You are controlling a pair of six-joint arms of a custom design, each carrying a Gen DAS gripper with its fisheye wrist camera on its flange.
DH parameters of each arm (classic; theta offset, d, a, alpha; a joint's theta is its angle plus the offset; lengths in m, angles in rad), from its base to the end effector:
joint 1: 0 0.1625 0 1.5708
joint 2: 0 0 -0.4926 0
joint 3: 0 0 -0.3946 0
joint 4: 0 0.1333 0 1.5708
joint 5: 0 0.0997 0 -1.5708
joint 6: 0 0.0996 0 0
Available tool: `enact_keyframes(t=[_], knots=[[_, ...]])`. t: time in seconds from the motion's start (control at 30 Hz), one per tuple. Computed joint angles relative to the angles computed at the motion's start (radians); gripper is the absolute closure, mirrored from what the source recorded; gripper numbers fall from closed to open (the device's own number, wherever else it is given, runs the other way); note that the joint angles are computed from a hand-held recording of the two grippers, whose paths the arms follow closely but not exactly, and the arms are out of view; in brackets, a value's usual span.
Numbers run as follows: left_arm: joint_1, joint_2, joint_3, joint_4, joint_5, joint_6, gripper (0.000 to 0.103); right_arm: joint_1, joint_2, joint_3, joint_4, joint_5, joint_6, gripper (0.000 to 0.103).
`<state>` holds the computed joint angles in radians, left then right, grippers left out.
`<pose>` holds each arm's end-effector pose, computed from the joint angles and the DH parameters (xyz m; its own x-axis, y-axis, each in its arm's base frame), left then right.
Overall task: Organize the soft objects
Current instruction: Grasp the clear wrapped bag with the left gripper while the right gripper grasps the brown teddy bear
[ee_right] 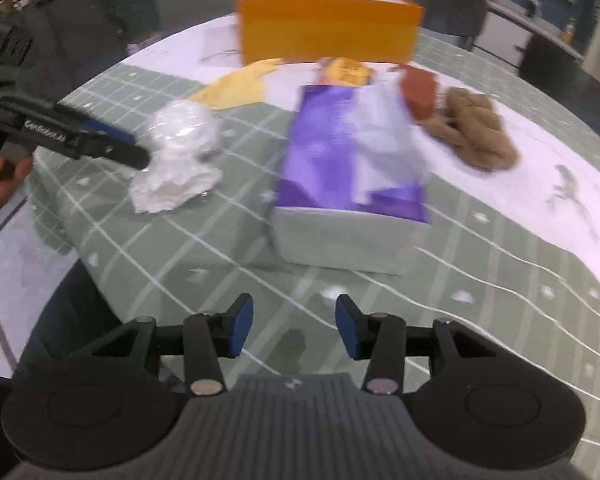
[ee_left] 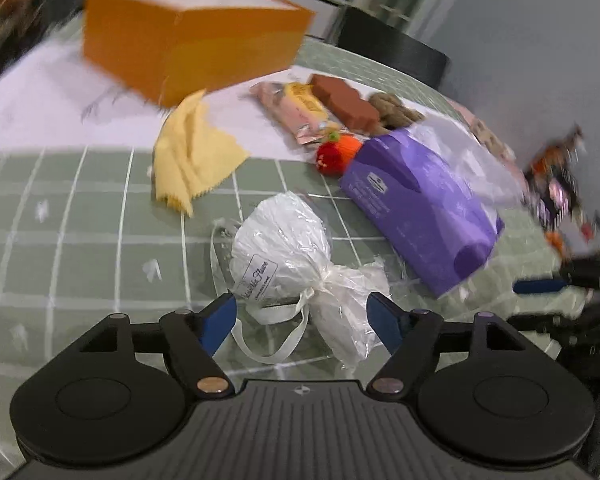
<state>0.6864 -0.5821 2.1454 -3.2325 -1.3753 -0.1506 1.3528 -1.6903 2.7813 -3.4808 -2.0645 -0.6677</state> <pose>-0.3080 -0.4497 -0.0487 -0.7447 0.6436 -0.1764 0.6656 0.7356 -0.1261 0.0288 -0.2681 0.3145 -0.7078 0.0021 0.7064 -0.3700 0.8508 -0.3732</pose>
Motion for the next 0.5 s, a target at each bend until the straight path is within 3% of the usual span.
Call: enact_keyframes(t=[0.13,0.2,0.37,0.5], knots=[[0.020,0.023,0.011,-0.067,-0.056,-0.283,0.015,-0.037,-0.086,-0.006,0.036,-0.002,-0.035,0.055],[0.017,0.048,0.017,-0.128,-0.057,-0.368,0.014,-0.062,-0.116,-0.013,0.048,0.003,-0.057,0.055],[-0.015,0.096,0.009,-0.205,0.043,-0.592,0.010,-0.088,-0.151,-0.051,0.078,0.003,-0.104,0.055],[-0.045,0.142,-0.014,-0.256,0.127,-0.583,0.009,-0.117,-0.165,-0.093,0.104,0.018,-0.154,0.052]])
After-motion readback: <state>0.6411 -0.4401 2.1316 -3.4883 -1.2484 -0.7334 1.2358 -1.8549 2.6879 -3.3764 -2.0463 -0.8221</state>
